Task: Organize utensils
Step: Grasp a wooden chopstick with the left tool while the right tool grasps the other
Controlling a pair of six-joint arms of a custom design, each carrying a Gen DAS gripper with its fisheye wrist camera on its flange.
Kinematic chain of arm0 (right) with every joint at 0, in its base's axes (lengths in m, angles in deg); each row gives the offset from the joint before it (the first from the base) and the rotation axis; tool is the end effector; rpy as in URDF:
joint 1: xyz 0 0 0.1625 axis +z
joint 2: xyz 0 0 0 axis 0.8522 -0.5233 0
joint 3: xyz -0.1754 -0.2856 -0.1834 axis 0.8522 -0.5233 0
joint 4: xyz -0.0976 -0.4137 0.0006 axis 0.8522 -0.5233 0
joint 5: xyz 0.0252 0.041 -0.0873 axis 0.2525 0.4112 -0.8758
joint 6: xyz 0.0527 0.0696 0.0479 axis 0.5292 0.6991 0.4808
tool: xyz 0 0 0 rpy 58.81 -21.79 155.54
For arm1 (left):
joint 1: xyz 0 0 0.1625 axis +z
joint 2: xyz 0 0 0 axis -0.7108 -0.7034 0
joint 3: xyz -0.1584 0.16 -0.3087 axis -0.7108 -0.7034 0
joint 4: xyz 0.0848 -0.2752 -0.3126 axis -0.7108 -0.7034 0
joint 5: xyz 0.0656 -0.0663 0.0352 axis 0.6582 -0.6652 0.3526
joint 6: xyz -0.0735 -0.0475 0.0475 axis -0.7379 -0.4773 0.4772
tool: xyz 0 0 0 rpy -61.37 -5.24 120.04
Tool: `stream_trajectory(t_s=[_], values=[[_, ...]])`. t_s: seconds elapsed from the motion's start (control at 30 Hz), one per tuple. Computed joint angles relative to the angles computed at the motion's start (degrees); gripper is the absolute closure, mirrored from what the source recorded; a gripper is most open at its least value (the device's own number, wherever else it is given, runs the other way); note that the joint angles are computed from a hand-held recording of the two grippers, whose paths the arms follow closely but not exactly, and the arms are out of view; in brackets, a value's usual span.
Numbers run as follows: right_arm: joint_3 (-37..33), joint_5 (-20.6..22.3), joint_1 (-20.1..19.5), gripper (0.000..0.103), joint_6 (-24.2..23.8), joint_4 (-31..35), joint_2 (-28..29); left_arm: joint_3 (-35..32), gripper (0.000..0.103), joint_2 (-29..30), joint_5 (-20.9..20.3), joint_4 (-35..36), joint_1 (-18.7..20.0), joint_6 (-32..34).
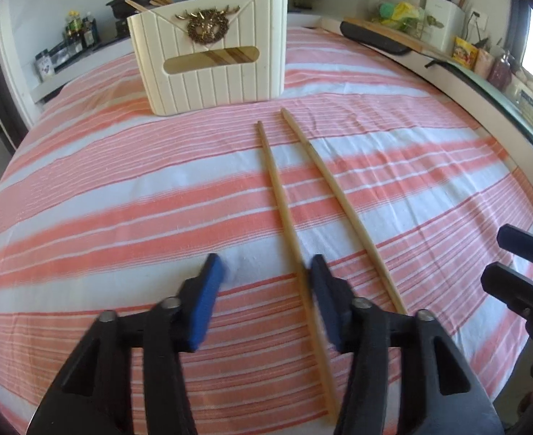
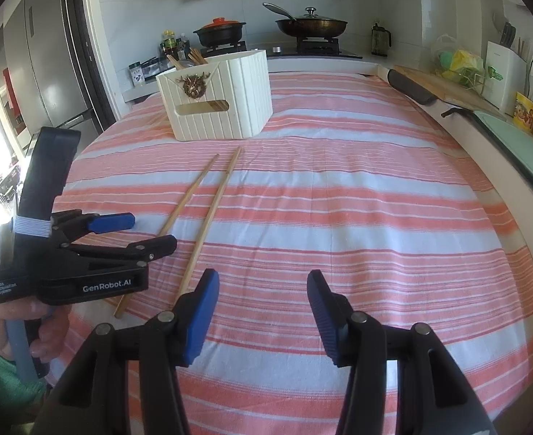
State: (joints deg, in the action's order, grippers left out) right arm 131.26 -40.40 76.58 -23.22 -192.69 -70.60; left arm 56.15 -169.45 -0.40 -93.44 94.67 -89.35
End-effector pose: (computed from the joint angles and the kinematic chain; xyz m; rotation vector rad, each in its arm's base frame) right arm 0.4765 -0.3693 0.0099 0.9213 -2.4221 0.5889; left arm -0.0475 -0.3912 0.3559 0.1593 2.2185 -0.8141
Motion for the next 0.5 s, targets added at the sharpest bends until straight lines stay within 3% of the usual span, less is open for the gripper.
stream_trajectory(t_s=[0.03,0.07,0.2,0.43,0.5], values=[[-0.24,0.22,-0.01,0.052,0.01,0.37,0.26,0.15,0.091,-0.47,0.06,-0.18,0.0,-0.13],[-0.61,0.56,-0.01,0.052,0.01,0.78,0.63,0.22,0.097,-0.99,-0.24,-0.53,0.22,-0.32],[-3.46,2.58,-0.1,0.052,-0.61,2.67,3.27,0.37,0.098,-4.77,0.57,3.42,0.23,-6.33],[-10.64,3.35,0.27,0.052,-2.93,6.19,10.1,-0.28,0.098,-14.25,2.42,24.26,-2.84,-23.52],[-11.69,0.68,0.96,0.072,-4.64,5.39,11.87,-0.28,0.098,-16.0,2.77,29.18,-4.21,-26.98]])
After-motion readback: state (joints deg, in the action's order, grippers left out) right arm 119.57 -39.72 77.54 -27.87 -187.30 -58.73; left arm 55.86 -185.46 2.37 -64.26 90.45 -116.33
